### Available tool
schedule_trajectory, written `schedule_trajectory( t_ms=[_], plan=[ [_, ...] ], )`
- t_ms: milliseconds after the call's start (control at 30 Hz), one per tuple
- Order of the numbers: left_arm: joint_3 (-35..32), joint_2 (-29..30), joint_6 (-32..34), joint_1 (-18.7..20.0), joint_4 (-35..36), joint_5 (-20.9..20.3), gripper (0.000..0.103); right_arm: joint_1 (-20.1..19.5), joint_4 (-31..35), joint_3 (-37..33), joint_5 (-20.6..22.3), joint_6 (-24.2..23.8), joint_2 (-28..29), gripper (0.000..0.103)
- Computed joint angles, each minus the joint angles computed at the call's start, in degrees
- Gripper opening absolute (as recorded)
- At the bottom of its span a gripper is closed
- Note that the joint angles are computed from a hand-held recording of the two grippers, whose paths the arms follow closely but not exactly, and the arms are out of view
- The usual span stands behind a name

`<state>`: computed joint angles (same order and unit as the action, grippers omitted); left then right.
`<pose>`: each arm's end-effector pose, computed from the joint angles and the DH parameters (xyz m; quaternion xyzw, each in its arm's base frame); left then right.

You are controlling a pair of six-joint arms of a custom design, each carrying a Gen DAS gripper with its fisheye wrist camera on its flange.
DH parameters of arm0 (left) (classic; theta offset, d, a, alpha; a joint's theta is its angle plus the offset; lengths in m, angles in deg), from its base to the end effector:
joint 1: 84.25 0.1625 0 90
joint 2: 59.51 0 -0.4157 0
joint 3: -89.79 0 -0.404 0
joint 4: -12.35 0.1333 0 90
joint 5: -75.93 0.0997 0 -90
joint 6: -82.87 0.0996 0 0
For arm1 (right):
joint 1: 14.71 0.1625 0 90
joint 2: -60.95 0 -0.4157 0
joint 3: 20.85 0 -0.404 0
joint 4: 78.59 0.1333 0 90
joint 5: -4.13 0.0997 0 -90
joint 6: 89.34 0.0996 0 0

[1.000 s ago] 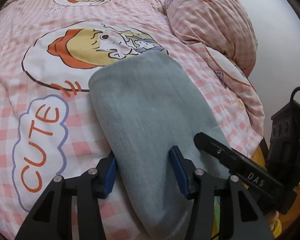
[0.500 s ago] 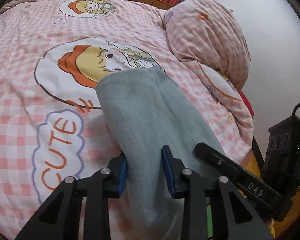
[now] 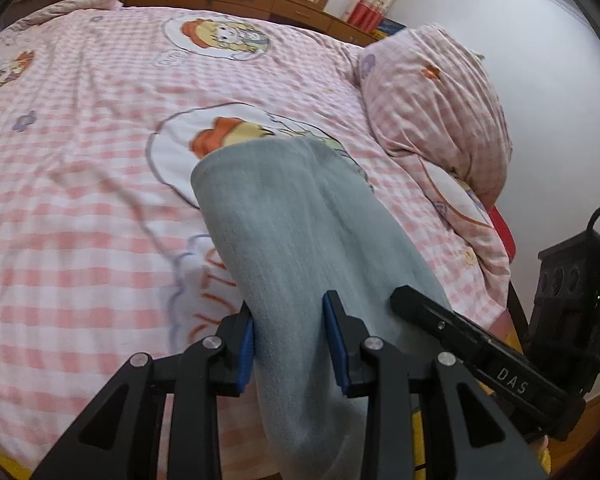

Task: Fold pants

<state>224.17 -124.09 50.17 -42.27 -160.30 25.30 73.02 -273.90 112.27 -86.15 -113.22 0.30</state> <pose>-0.1899 -0.4352 0.1059 0.0874 0.9323 -0.2971 0.1868 0.1144 -0.4681 0.1100 0.1791 -0.9423 0.2748 0.0662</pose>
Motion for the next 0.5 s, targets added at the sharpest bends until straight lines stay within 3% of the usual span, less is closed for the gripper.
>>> schedule_trajectory(
  t_ms=[333,500],
  plan=[
    [6.52,-14.09,-2.20,0.57,5.55,5.53,0.032,7.94,1.47,-4.33,-0.80,1.54,8.33,0.029],
    [9.46,-22.60,-2.13,2.68,8.45,7.66,0.032,12.15,1.38,-7.78,-1.97,1.67,13.63,0.029]
  ],
)
